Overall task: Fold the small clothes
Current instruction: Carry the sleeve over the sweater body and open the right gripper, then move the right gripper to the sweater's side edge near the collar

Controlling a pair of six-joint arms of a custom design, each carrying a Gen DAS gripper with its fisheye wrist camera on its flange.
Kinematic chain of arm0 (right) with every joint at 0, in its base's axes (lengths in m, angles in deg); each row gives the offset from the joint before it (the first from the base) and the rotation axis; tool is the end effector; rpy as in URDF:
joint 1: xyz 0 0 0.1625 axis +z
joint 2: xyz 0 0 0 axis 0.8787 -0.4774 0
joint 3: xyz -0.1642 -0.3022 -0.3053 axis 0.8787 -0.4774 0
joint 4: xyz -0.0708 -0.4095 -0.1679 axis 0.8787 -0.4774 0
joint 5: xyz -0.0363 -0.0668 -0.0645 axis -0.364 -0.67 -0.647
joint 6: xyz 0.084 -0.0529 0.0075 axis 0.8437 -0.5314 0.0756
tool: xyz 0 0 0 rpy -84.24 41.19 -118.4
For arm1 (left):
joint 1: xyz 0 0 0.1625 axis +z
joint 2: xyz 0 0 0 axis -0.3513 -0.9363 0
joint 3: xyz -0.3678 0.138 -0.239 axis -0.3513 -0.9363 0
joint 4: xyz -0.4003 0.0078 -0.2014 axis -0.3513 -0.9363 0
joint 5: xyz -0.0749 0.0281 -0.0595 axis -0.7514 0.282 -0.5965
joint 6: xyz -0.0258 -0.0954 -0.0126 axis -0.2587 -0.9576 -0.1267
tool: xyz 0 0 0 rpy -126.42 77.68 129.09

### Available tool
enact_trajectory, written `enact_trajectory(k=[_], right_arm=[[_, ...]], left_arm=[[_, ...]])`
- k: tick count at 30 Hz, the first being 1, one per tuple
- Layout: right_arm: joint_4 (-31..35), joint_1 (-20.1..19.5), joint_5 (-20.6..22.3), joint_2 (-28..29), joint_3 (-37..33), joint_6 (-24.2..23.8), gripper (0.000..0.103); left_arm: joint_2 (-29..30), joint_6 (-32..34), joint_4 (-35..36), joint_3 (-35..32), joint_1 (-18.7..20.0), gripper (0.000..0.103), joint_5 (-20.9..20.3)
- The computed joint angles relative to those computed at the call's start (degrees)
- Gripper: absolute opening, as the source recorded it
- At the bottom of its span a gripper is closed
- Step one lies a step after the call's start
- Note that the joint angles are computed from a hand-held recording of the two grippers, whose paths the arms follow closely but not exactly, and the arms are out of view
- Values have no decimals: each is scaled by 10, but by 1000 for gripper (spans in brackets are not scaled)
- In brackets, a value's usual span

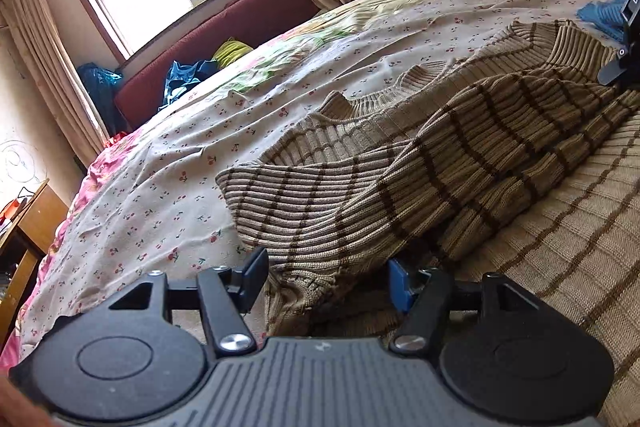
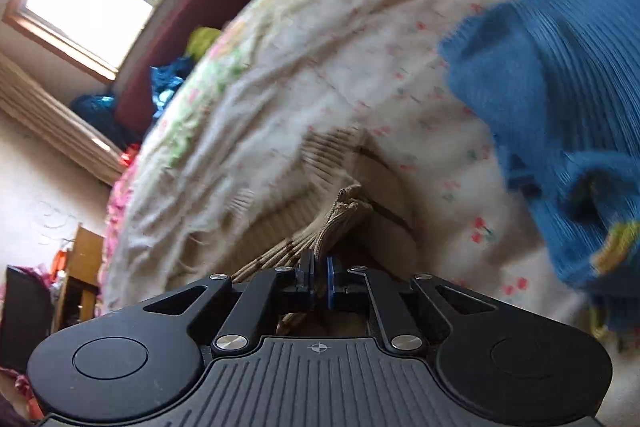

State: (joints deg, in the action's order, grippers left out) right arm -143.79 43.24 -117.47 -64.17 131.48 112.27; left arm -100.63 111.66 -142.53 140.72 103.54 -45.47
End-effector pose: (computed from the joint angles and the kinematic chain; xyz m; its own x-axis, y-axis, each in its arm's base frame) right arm 0.2346 -0.5139 -0.1047 -0.9577 0.2846 0.0434 0.1863 0.7275 -0.6603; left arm 0.1363 -0.4566 0.2532 -0.3275 0.1860 -0.9264 0.8111 0.5582 -0.1747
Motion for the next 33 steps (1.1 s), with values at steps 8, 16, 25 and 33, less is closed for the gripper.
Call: enact_trajectory(k=[8,16,25,33], right_arm=[[-55,-8,35,11,-5,-9,14],[-22,15,-40,14,-12,-38,8],[-31,82,-114,0,-10,-169,15],[299,93,35,53,-209,-351,26]], left_arm=[[7,16,-13,-8,-2,80,19],[-16,-11,-1,-7,9,85,39],[-96,-64,50,27,0,84,3],[-56,-108,61,4,1,85,-61]])
